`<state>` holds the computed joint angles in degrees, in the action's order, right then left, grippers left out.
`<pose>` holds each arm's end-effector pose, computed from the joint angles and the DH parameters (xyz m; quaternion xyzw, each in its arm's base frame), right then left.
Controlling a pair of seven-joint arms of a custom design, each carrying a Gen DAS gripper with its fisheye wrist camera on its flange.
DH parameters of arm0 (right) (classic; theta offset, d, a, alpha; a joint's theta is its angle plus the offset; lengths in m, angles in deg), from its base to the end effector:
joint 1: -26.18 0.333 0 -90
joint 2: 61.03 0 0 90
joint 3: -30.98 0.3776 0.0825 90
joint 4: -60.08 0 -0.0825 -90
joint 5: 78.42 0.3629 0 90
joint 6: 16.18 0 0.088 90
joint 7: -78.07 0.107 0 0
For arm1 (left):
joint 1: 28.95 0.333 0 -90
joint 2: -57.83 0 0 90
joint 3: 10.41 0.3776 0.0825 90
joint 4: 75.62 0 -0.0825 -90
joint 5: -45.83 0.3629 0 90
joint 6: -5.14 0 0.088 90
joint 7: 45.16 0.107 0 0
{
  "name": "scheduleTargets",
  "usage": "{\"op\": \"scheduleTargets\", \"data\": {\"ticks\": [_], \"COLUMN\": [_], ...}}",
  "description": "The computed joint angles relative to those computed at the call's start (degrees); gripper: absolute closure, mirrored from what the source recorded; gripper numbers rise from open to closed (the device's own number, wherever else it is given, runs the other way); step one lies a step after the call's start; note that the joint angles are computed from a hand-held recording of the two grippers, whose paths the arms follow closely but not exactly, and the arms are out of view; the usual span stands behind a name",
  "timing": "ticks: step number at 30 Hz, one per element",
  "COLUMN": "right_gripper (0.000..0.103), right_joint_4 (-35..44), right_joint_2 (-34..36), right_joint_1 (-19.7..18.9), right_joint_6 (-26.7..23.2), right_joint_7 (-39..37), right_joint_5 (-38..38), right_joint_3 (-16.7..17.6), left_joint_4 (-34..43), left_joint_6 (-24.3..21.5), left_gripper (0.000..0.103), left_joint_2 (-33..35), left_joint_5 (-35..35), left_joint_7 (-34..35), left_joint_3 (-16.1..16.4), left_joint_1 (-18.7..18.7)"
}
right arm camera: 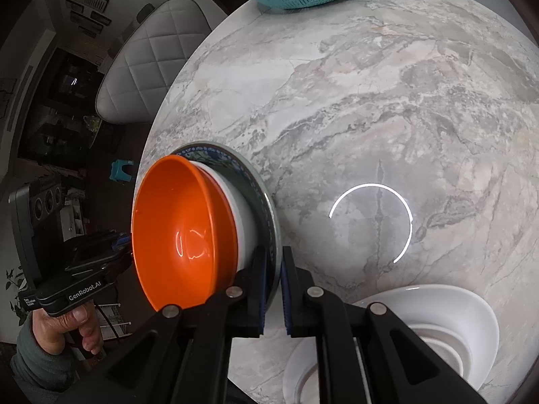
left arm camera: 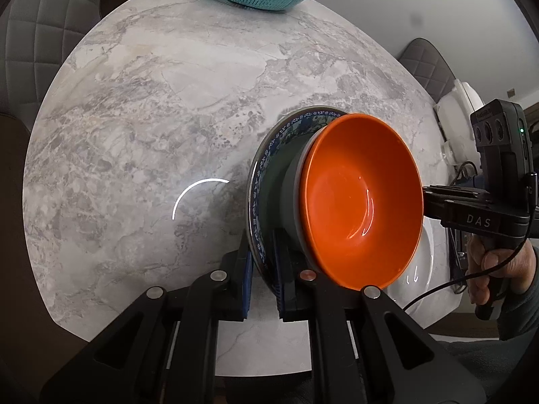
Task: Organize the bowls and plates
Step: 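Lift the nested bowls with both grippers and carry them over the white plate stack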
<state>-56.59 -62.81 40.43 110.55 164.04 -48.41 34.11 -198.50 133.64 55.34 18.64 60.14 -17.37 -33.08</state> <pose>0.5147 0.1788 0.5524 -0.7192 0.6509 0.1120 0.2156 0.5122 -0.1148 0.5104 0.6242 -0.7544 0.1870 0.0797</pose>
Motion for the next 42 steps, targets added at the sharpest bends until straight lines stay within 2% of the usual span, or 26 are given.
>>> {"op": "scheduleTargets", "data": {"ticks": [11,16,23,27,33,42], "right_gripper": [0.092,0.092,0.092,0.092,0.092,0.092], "right_joint_4": [-3.63,-8.09,-15.48,-19.59,-24.94,-30.06], "right_joint_2": [-7.74,-14.63,-24.86,-28.79,-31.54,-33.55], "right_joint_1": [-1.04,-2.72,-6.18,-7.60,-8.93,-10.22], "right_joint_6": [1.21,1.94,1.24,0.52,0.69,1.75], "right_joint_7": [8.35,14.39,21.68,22.64,20.05,16.12], "right_joint_5": [-3.77,-6.91,-10.44,-10.43,-9.41,-6.64], "right_joint_3": [-0.16,0.03,0.12,-0.78,-2.25,-3.53], "left_joint_4": [5.89,8.27,8.11,5.58,1.14,-0.92], "left_joint_6": [-6.25,-9.05,-10.00,-7.77,-2.99,1.04], "left_gripper": [0.094,0.094,0.094,0.094,0.094,0.094], "left_joint_2": [-0.68,-0.54,-0.81,-0.95,-0.93,0.76], "left_joint_5": [-0.90,-2.77,-4.51,-4.12,-2.47,0.71], "left_joint_7": [4.54,7.94,9.05,7.01,2.74,-1.05], "left_joint_3": [-0.89,-2.08,-4.62,-6.03,-7.43,-8.28], "left_joint_1": [-1.85,-3.81,-7.80,-10.26,-13.23,-15.53]}}
